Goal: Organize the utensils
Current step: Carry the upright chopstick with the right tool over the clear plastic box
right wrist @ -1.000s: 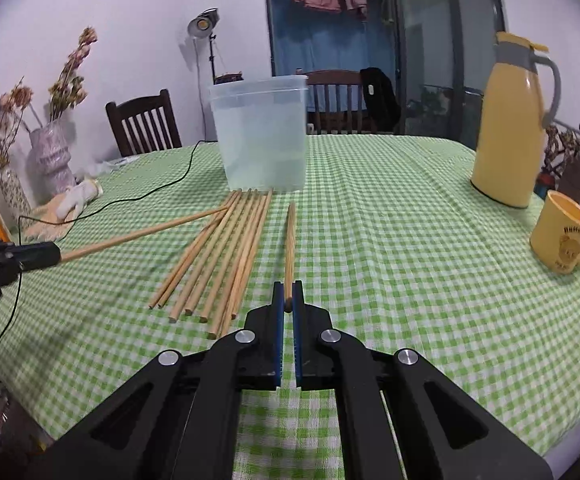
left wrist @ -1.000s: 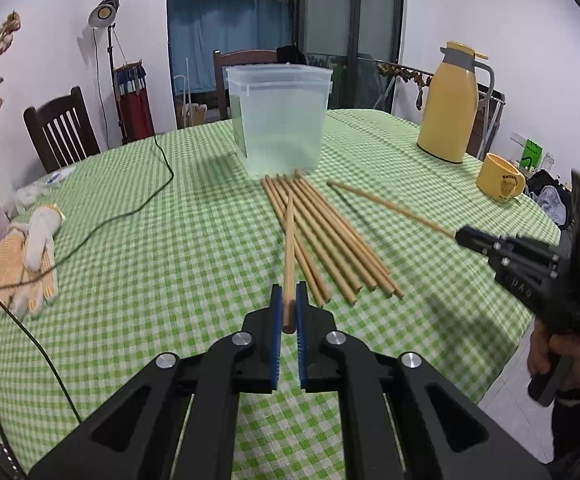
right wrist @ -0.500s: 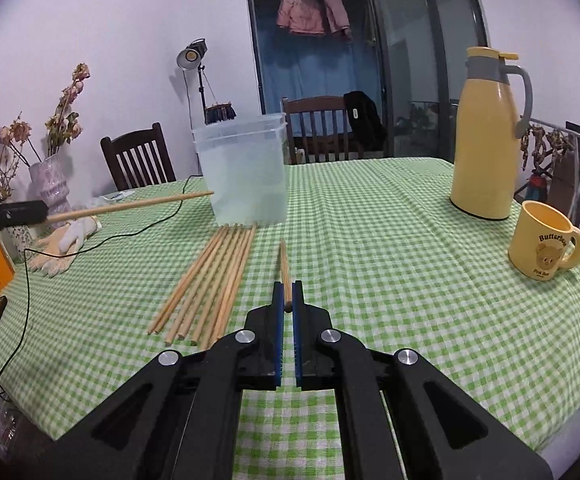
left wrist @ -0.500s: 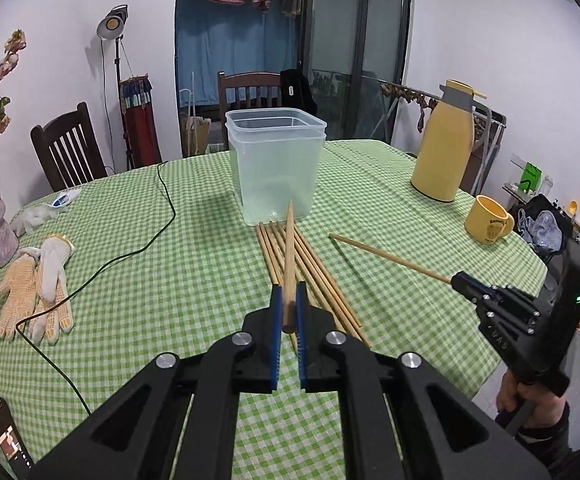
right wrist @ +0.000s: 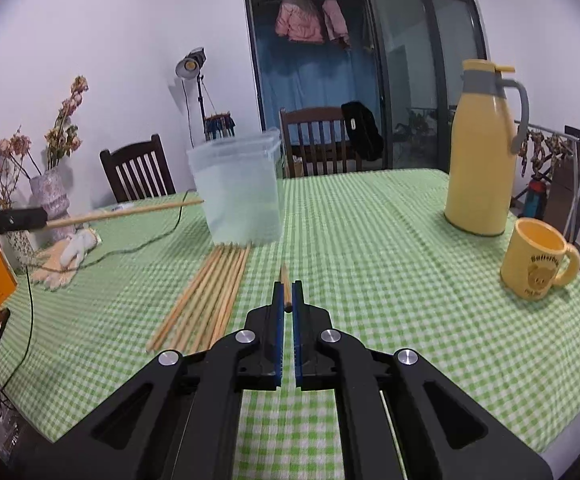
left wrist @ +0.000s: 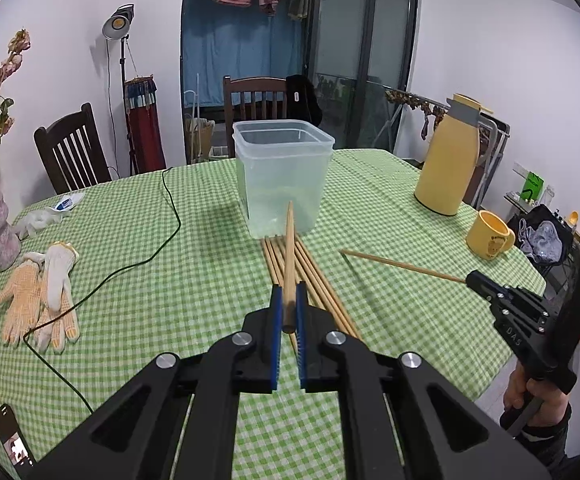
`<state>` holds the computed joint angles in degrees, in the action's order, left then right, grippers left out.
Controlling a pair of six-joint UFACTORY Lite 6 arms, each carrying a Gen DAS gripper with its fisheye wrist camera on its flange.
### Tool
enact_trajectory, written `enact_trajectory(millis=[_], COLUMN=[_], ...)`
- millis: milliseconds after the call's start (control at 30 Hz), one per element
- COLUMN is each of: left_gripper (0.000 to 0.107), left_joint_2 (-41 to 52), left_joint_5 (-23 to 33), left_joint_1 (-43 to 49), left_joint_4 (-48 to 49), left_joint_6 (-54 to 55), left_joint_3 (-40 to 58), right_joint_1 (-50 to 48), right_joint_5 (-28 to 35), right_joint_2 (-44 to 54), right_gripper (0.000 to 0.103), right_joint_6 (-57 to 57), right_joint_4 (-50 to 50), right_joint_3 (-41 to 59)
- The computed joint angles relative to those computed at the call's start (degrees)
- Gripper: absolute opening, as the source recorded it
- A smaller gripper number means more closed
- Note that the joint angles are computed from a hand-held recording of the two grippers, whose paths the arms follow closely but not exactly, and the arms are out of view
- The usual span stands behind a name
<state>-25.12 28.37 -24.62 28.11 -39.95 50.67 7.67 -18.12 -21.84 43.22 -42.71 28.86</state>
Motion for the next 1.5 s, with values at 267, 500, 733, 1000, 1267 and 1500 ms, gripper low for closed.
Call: enact_trajectory(millis=[267, 500, 733, 1000, 1267, 1500], left_gripper=[0.004, 0.004, 0.004, 0.004, 0.0, 0.0], left_joint_2=[5.82, 8.01, 10.58, 17.11, 23.64, 26.91], left_joint_5=[4.31, 4.47, -0.46, -0.85, 3.92, 1.49], left_joint_1=[-0.26, -1.72, 3.96, 11.05, 18.0, 21.45], left_joint_4=[-3.27, -0.99, -9.01, -20.45, -31.43, -34.97], left_joint_6=[3.43, 0.66, 9.44, 26.98, 42.1, 48.55], left_joint_3=[9.18, 10.84, 10.81, 18.65, 28.04, 30.51], right_joint_1=[-0.66, -2.76, -4.61, -3.17, 2.3, 6.23], right_joint_5=[2.33, 1.39, 0.24, 2.52, 6.39, 7.26], right_joint_2=[1.81, 4.02, 7.4, 14.37, 22.24, 29.07], right_gripper=[0.004, 0.004, 0.004, 0.004, 0.004, 0.004], right_joint_6=[1.95, 11.48, 23.06, 46.97, 76.29, 101.5], right_joint_4=[-0.49, -11.73, -23.73, -50.36, -82.38, -109.19], right_joint_3=[5.53, 9.17, 13.96, 26.47, 39.89, 49.75])
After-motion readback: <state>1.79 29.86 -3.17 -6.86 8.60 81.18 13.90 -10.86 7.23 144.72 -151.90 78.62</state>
